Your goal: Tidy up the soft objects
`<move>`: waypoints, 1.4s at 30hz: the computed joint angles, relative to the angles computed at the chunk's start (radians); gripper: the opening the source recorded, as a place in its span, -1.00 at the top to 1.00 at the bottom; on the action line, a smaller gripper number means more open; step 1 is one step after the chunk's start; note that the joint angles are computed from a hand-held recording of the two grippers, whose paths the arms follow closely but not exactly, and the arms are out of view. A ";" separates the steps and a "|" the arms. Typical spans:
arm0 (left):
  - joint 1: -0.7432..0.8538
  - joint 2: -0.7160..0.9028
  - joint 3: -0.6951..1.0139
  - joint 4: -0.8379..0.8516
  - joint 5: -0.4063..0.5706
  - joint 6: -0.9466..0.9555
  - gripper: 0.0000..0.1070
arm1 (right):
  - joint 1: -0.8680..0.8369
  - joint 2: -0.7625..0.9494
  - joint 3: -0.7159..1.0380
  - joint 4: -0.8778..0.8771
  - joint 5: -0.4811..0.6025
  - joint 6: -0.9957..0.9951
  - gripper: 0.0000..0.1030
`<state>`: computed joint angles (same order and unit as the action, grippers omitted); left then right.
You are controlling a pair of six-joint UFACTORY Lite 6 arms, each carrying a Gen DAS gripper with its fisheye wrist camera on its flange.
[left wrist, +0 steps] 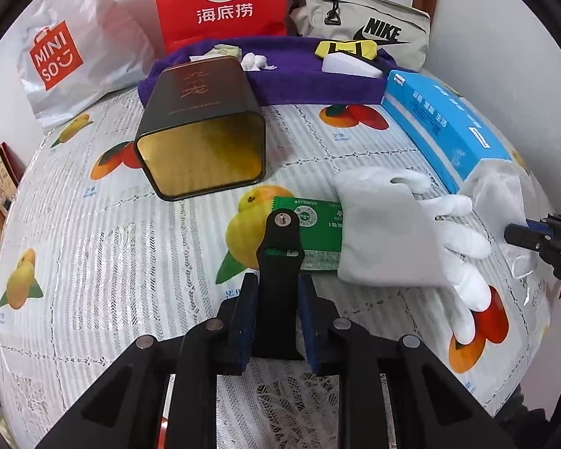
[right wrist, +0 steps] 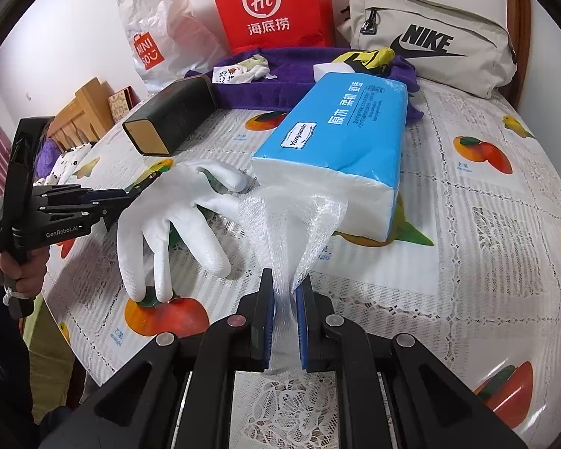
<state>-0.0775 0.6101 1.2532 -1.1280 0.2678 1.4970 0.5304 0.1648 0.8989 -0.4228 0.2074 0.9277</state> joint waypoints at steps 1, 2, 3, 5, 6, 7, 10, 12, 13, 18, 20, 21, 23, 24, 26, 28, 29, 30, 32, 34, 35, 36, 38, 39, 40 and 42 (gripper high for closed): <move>-0.005 -0.004 -0.005 0.001 -0.010 -0.004 0.62 | 0.003 0.000 0.003 -0.013 0.008 0.016 0.79; -0.009 -0.007 -0.006 0.027 -0.014 -0.035 0.62 | 0.005 -0.003 0.003 -0.021 0.014 0.027 0.79; -0.012 -0.013 -0.008 0.054 -0.017 -0.065 0.62 | 0.006 -0.010 0.000 -0.027 0.016 0.035 0.79; -0.009 -0.030 -0.017 0.071 -0.008 -0.090 0.63 | 0.013 -0.032 -0.005 -0.051 0.026 0.060 0.79; -0.005 -0.042 -0.026 0.064 -0.002 -0.086 0.63 | 0.020 -0.044 -0.007 -0.076 0.035 0.086 0.79; -0.001 -0.056 -0.037 0.049 0.002 -0.072 0.63 | 0.023 -0.055 -0.008 -0.088 0.041 0.098 0.79; 0.014 -0.101 -0.070 0.034 0.016 -0.059 0.63 | 0.028 -0.077 -0.004 -0.075 0.050 0.089 0.80; 0.019 -0.126 -0.085 0.038 0.018 -0.064 0.63 | 0.032 -0.084 0.009 -0.058 0.064 0.069 0.81; 0.022 -0.137 -0.092 0.036 0.023 -0.062 0.63 | 0.033 -0.086 0.013 -0.051 0.065 0.060 0.82; 0.033 -0.198 -0.112 0.040 0.052 -0.073 0.63 | 0.042 -0.097 0.056 -0.016 0.097 0.009 0.83; 0.030 -0.219 -0.112 0.063 0.059 -0.102 0.63 | 0.045 -0.100 0.077 0.001 0.108 -0.021 0.85; 0.029 -0.229 -0.111 0.066 0.065 -0.110 0.63 | 0.046 -0.101 0.085 0.000 0.115 -0.023 0.85; 0.026 -0.244 -0.105 0.081 0.077 -0.128 0.63 | 0.046 -0.104 0.103 0.012 0.126 -0.040 0.85; 0.024 -0.250 -0.101 0.089 0.080 -0.140 0.63 | 0.044 -0.105 0.110 0.021 0.129 -0.055 0.85; 0.020 -0.259 -0.089 0.118 0.089 -0.174 0.63 | 0.042 -0.106 0.128 0.022 0.143 -0.062 0.85; 0.015 -0.265 -0.072 0.145 0.099 -0.207 0.63 | 0.034 -0.105 0.143 0.043 0.148 -0.090 0.85; 0.011 -0.264 -0.064 0.159 0.101 -0.227 0.63 | 0.032 -0.104 0.151 0.045 0.155 -0.094 0.85; 0.008 -0.261 -0.049 0.176 0.106 -0.248 0.63 | 0.027 -0.100 0.163 0.053 0.161 -0.109 0.85; 0.002 -0.254 -0.027 0.192 0.110 -0.271 0.63 | 0.019 -0.088 0.185 0.060 0.171 -0.124 0.85; -0.003 -0.243 0.006 0.226 0.119 -0.317 0.63 | 0.004 -0.074 0.208 0.091 0.177 -0.165 0.85; -0.007 -0.239 0.020 0.238 0.123 -0.332 0.63 | -0.005 -0.066 0.222 0.111 0.178 -0.191 0.85; -0.010 -0.230 0.042 0.261 0.126 -0.360 0.63 | -0.009 -0.062 0.229 0.118 0.181 -0.200 0.85; -0.014 -0.220 0.073 0.281 0.137 -0.388 0.63 | -0.027 -0.046 0.256 0.150 0.183 -0.247 0.85; -0.016 -0.213 0.089 0.291 0.139 -0.406 0.63 | -0.034 -0.038 0.269 0.162 0.186 -0.265 0.85; -0.017 -0.205 0.109 0.304 0.144 -0.430 0.63 | -0.041 -0.028 0.284 0.174 0.190 -0.281 0.85; -0.020 -0.187 0.146 0.319 0.156 -0.454 0.63 | -0.060 -0.006 0.319 0.208 0.195 -0.331 0.85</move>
<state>-0.0971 0.4235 1.3995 -0.8093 0.4235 1.0435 0.4701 0.1591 1.2179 -0.2146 0.4026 0.5971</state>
